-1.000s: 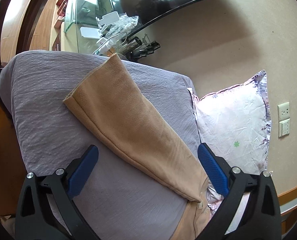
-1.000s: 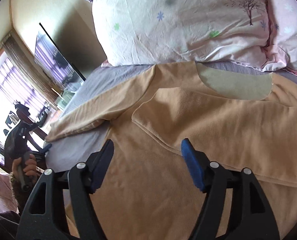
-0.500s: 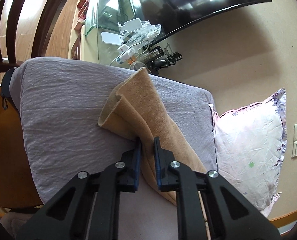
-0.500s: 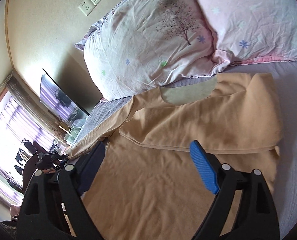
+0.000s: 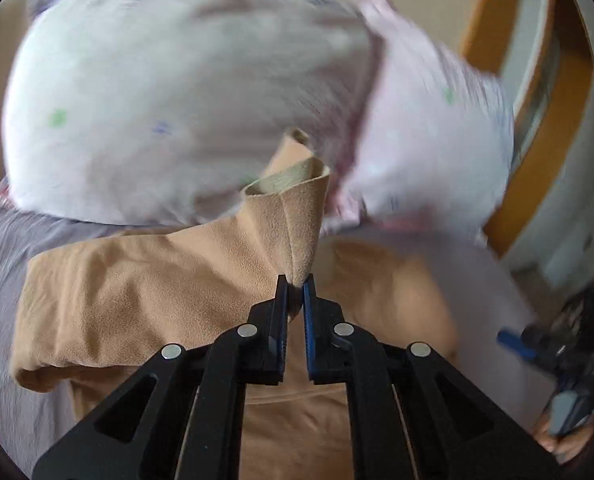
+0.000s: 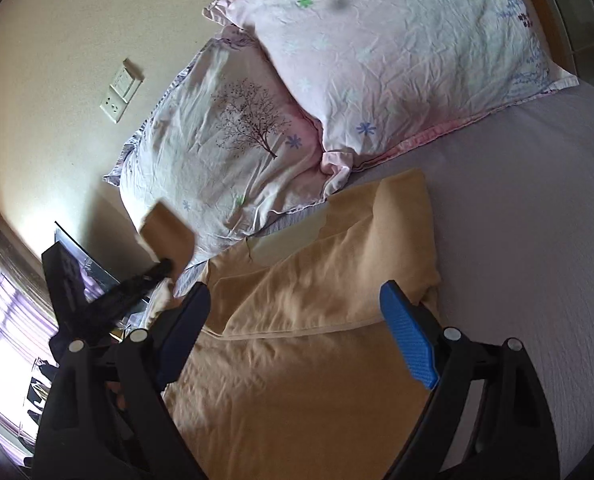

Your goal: Fold small clothes

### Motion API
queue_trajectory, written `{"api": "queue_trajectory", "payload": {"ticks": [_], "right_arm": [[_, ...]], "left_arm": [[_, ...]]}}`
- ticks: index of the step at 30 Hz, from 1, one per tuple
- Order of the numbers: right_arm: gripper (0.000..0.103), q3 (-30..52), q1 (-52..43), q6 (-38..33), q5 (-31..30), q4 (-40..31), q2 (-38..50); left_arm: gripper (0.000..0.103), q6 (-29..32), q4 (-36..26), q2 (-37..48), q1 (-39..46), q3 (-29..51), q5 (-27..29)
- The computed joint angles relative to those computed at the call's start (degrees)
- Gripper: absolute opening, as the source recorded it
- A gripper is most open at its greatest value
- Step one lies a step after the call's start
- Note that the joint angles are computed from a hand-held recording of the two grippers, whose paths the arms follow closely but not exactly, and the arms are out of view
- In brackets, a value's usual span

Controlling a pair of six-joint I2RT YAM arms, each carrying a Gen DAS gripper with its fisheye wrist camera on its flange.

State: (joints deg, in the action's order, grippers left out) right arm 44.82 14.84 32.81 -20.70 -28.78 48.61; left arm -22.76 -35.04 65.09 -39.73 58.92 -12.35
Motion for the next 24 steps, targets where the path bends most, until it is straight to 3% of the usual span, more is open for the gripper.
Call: {"api": "queue_trajectory", "payload": {"ticks": [3,6,7,8,11,13,16,20,23,24], "right_arm": [[0.086,-1.15,-3.07,1.13,-2.31,0.22,2.33],[0.083,-1.23,-5.99,0.35,-4.42,0.15,3.75],[0.079,-0.89,-6.39,0.0,-4.7,0.1,4.36],[0.078,-0.44,-6.56,-0.17,-5.19,0.23,5.28],[0.059,1.45,-5.32,-0.95,-6.78,0.64,9.58],[0.05,4.22,-2.69,-2.06,-6.68,0.18,14.26],[0.048,9.7,0.91,-4.31,-4.99,-0.77,23.21],[0.042,16.34,4.48,-5.77,-2.76,-2.24,33.58],[0.034,18.71,7.16,-6.09,-0.45,-3.1,37.61],[0.023,18.6,7.97,-6.42,0.86,-2.53,37.41]], "left_arm": [[0.007,4.0,-0.59,15.03,-13.19,3.4,-10.71],[0.01,8.02,-0.11,17.25,-22.32,1.74,-19.58],[0.016,8.59,-0.26,15.83,-24.73,0.81,-21.99],[0.031,8.84,-0.94,13.8,-25.96,0.16,-22.62],[0.065,8.07,-3.51,2.11,-26.25,-3.55,-20.16],[0.068,7.68,-6.36,-4.39,-21.3,-4.22,-18.51],[0.069,8.19,-8.41,-12.54,-3.21,-5.1,-11.77],[0.069,10.95,-10.81,-17.17,22.67,-4.81,3.22],[0.069,14.51,-11.28,-17.93,33.83,-5.26,10.37],[0.07,15.7,-11.34,-18.27,36.22,-5.62,11.62]]}}
